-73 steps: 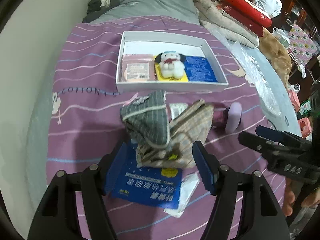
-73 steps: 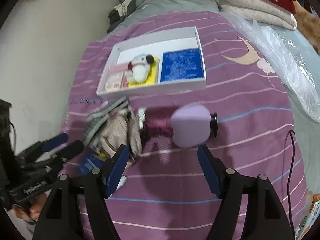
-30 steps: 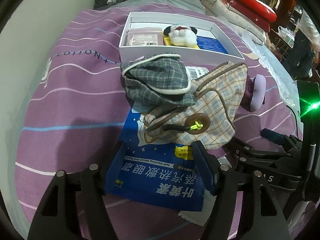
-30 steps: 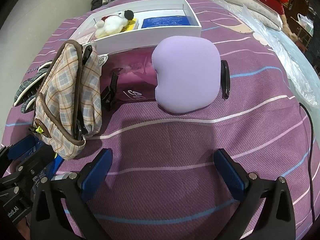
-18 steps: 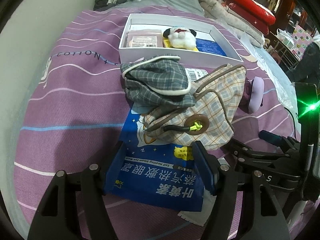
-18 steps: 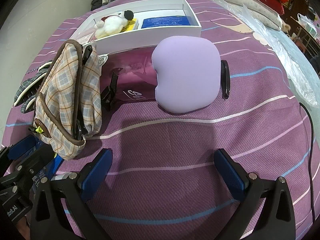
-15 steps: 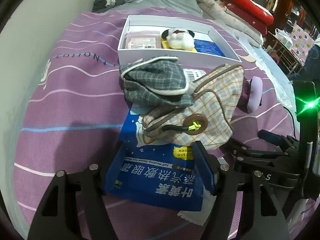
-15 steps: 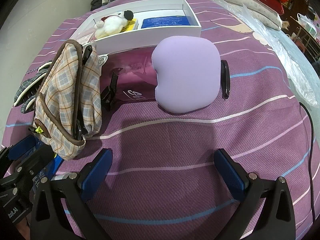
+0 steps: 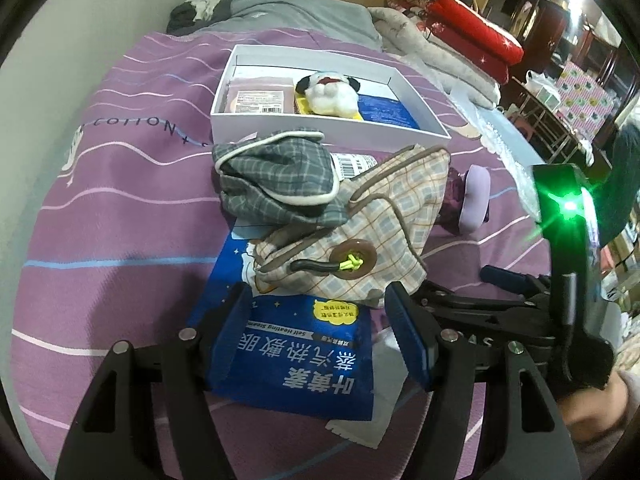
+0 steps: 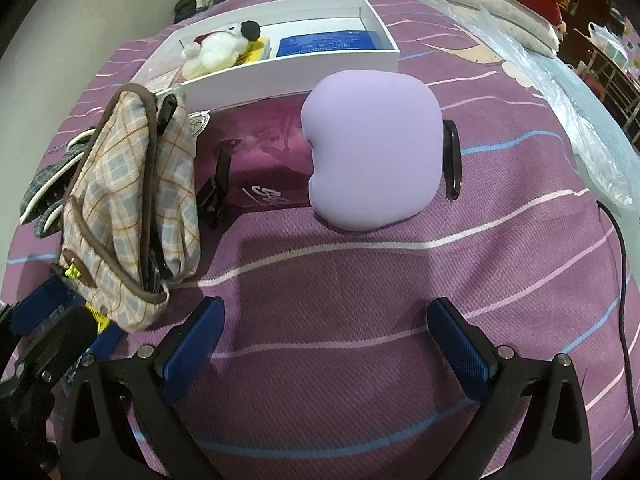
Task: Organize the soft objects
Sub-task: 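Grasp the lavender cushion with the right gripper while the left grasps the plaid bag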
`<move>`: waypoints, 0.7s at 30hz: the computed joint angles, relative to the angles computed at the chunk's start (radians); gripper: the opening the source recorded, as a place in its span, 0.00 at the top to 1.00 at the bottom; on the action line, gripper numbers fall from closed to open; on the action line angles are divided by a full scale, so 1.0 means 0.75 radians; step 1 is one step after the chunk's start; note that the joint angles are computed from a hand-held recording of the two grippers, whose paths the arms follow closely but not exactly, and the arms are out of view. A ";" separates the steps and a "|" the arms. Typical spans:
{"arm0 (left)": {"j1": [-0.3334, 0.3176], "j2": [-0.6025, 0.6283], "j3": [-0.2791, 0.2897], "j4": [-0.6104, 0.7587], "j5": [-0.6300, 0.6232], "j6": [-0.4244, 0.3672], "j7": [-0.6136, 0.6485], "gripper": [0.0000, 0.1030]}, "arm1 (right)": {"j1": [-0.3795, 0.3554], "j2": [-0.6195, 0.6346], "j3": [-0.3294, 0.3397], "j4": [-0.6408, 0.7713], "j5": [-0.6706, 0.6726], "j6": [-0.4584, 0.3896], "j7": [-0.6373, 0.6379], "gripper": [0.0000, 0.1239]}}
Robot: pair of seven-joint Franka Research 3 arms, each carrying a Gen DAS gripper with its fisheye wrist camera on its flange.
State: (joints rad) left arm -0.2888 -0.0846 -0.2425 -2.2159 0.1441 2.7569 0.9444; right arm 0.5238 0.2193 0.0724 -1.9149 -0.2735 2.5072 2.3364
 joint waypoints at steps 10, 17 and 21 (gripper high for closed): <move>-0.013 -0.034 0.013 -0.059 -0.107 0.107 0.060 0.33 | -0.112 -0.134 0.066 -0.255 0.428 0.392 -0.301 0.18; -0.050 -0.028 0.035 -0.051 -0.199 0.130 0.195 0.33 | -0.110 -0.234 0.032 -0.366 0.328 0.621 -0.268 0.33; -0.081 -0.013 0.058 -0.036 -0.398 0.141 0.352 0.33 | -0.116 -0.227 -0.014 -0.314 -0.065 0.616 -0.081 0.33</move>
State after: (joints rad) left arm -0.3494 -0.0945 -0.1992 -2.2431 -0.1545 2.8629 1.2086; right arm 0.4365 0.0488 0.0618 -2.1501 -0.3222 2.9695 2.2755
